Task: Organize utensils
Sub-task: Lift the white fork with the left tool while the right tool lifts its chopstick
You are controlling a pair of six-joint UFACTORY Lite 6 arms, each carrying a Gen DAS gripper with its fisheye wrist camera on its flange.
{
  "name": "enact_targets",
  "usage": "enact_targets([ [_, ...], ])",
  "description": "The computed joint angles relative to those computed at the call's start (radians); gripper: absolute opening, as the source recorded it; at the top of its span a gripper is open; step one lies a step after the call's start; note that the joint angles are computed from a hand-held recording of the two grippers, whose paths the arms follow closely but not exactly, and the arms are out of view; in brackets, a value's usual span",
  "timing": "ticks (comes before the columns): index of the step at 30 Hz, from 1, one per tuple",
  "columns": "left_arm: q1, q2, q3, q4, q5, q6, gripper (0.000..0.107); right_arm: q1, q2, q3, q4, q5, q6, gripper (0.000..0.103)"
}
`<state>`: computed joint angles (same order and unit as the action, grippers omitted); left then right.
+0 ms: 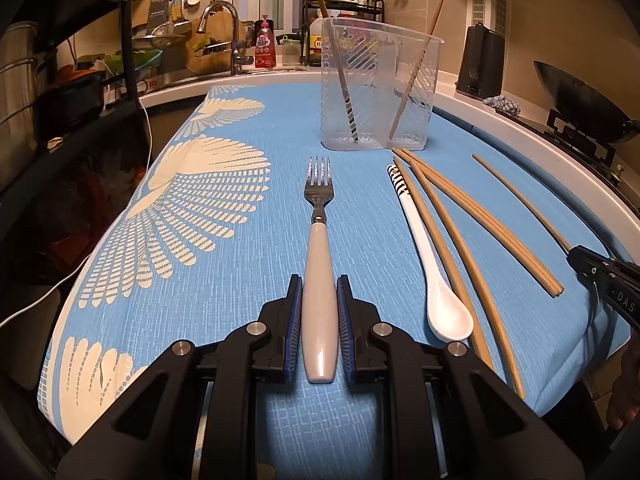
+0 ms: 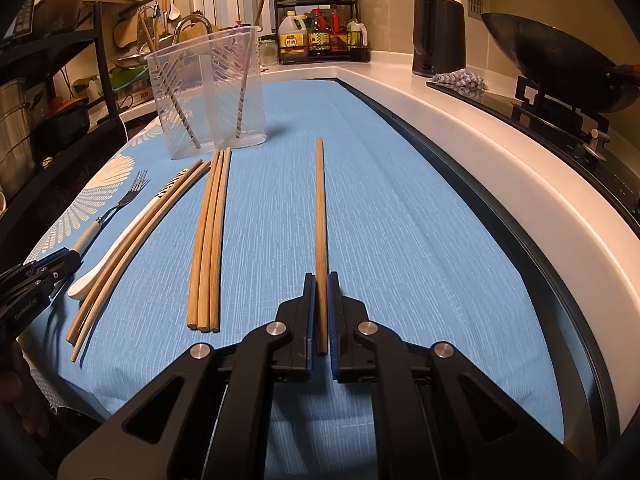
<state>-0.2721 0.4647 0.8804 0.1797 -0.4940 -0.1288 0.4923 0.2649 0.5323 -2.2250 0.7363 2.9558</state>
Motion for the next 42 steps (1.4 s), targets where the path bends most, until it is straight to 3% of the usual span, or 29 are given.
enact_targets([
  [32, -0.009, 0.008, -0.014, -0.031, -0.045, 0.044, 0.018, -0.008, 0.011, -0.003, -0.047, 0.015, 0.005, 0.006],
  [42, 0.005, -0.075, -0.07, 0.01, -0.077, 0.014, 0.018, 0.032, -0.149, -0.048, 0.066, -0.013, -0.125, 0.006],
])
